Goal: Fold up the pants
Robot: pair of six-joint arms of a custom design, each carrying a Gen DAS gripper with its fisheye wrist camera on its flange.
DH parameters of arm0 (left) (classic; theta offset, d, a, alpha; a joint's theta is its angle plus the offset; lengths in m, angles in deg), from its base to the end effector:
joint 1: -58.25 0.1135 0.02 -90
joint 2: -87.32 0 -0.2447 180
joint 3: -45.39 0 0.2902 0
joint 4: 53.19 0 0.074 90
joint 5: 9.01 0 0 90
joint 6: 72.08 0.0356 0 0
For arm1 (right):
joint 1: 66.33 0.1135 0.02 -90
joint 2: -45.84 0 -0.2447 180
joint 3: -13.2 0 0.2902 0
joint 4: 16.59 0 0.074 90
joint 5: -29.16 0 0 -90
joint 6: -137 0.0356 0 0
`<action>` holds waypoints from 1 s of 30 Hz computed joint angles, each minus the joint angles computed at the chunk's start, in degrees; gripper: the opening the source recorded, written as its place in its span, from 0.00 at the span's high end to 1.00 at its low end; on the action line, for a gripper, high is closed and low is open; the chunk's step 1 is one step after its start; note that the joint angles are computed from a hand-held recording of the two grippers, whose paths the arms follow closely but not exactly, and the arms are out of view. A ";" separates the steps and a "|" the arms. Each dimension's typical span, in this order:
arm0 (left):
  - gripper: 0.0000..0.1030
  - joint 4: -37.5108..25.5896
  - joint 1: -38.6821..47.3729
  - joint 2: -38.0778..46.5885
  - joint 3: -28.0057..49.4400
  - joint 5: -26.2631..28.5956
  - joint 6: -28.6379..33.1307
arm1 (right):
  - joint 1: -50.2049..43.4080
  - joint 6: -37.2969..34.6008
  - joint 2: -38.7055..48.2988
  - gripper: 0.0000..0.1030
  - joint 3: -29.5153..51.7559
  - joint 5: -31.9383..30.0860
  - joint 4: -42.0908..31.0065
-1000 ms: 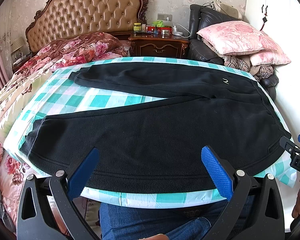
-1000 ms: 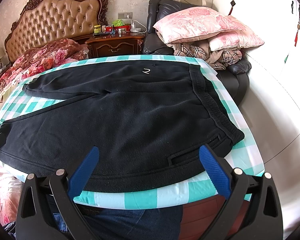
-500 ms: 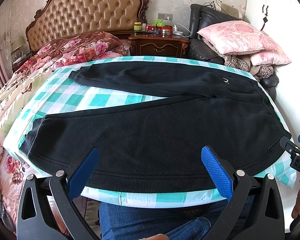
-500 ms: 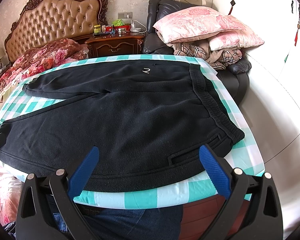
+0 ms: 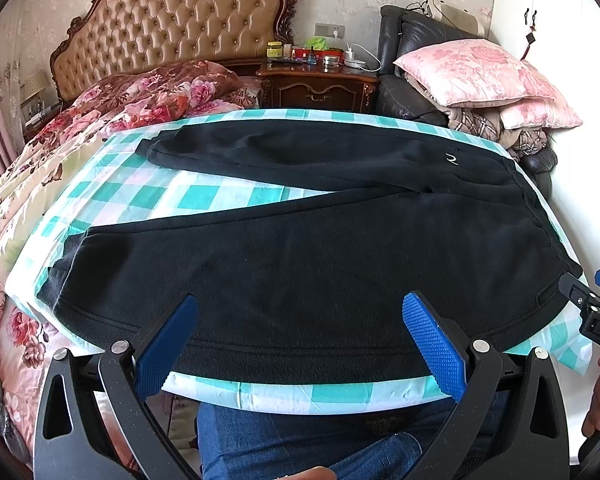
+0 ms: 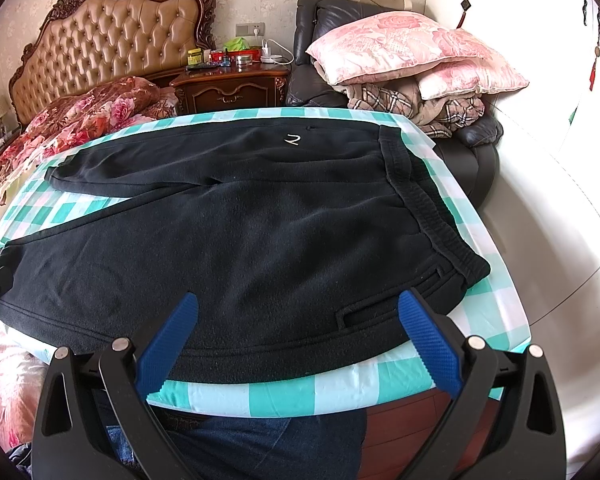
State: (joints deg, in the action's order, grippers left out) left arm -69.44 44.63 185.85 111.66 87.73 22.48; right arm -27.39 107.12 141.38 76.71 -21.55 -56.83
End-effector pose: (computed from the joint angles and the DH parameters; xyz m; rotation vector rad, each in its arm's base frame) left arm 0.3626 -0.0922 0.1187 0.4357 2.3814 -0.2145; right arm 0.2635 0.1839 0.1064 0.5758 2.3482 -0.2729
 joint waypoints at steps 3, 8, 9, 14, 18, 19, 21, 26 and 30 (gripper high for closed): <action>0.04 -0.26 0.61 1.14 0.81 2.21 0.51 | -2.54 -3.32 -3.51 0.02 -4.25 -5.27 6.56; 0.04 -0.78 4.82 5.20 2.64 16.87 -0.55 | -14.91 -10.93 -10.61 0.02 -10.16 -11.17 11.97; 0.05 -0.98 4.76 5.63 2.92 16.65 -0.59 | -19.91 -14.94 -10.57 0.02 -9.59 -12.54 11.83; 0.05 -3.13 3.94 8.22 5.20 18.80 4.71 | -43.09 -33.45 0.41 0.02 2.27 -27.11 13.71; 0.05 -5.60 4.91 12.47 10.03 21.90 3.19 | -53.81 -39.97 19.60 0.02 24.71 -33.31 8.27; 0.05 -6.49 5.09 13.77 11.55 22.04 2.90 | -55.34 -40.65 23.70 0.02 29.93 -34.17 6.98; 0.05 -8.44 5.39 15.86 14.26 22.03 2.84 | -57.66 -41.89 32.06 0.03 40.62 -36.75 4.23; 0.05 -11.66 6.11 20.24 20.32 21.27 2.92 | -59.50 -44.01 50.29 0.10 65.84 -40.32 -5.67; 0.05 -13.52 6.90 22.95 23.96 20.49 2.44 | -59.20 -46.81 62.96 0.11 85.02 -40.85 -14.87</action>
